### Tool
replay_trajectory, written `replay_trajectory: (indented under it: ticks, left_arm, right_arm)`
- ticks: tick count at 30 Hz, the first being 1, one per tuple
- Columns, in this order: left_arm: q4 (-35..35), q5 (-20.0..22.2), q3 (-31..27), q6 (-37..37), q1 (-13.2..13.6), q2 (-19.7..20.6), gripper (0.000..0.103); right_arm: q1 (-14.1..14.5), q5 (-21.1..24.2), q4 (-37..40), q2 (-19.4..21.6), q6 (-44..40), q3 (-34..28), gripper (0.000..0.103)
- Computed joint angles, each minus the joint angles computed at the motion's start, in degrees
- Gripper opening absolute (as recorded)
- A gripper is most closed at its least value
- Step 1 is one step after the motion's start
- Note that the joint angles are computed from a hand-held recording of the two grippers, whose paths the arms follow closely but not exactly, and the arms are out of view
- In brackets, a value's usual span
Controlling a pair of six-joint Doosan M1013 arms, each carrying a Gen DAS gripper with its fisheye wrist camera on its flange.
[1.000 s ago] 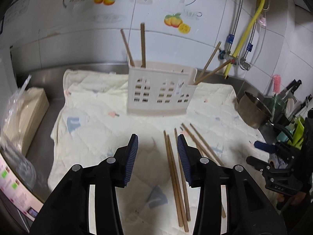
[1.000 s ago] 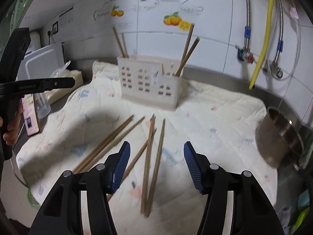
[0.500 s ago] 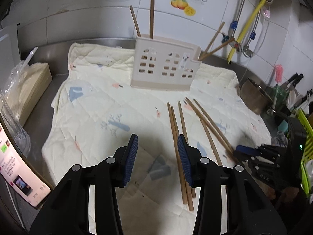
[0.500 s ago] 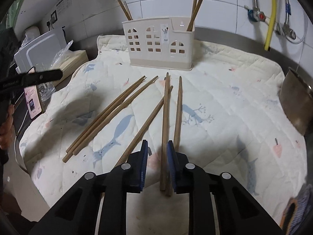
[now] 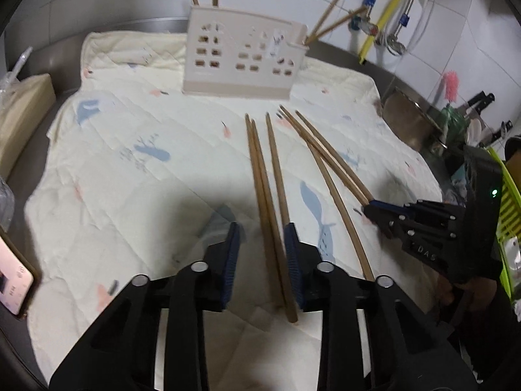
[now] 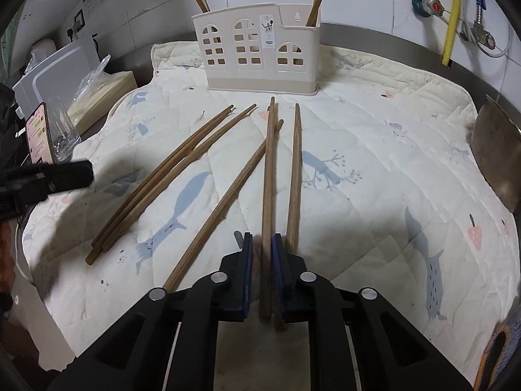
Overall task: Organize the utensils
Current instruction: 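Close the left tool on a third chopstick while the right tool grasps another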
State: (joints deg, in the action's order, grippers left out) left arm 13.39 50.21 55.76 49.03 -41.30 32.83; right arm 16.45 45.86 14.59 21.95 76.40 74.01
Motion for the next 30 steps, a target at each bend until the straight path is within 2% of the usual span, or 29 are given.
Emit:
replay_trajectory:
  ticks: [7,15,19,23,30]
  left_arm:
    - [-1.19,2.43,-2.34,-0.02,0.06,2.03,0.016]
    - [-1.00,4.96,-4.39,-0.33,-0.10,3.51,0.011]
    - [1.32,7.08,-5.82,-1.19,-0.50,4.33,0.011]
    - [1.17,7.31,-6.03,-0.95,-0.41,4.45,0.010]
    - [2.20,10.89,-8.86,-1.49,-0.67,6.08,0.010]
  right_arm:
    - [-0.22,-0.11,1.21,-0.60,-0.24,0.89,0.008]
    - [-0.32,-0.32,1.68,-0.68,-0.13,1.14,0.008]
    - [-0.36,-0.53,2.02,-0.74,-0.14,1.34,0.008]
    - [-0.38,-0.70,2.29,-0.82,-0.15,1.52,0.008]
    - [-0.36,-0.95,2.07,-0.91,-0.15,1.71,0.009]
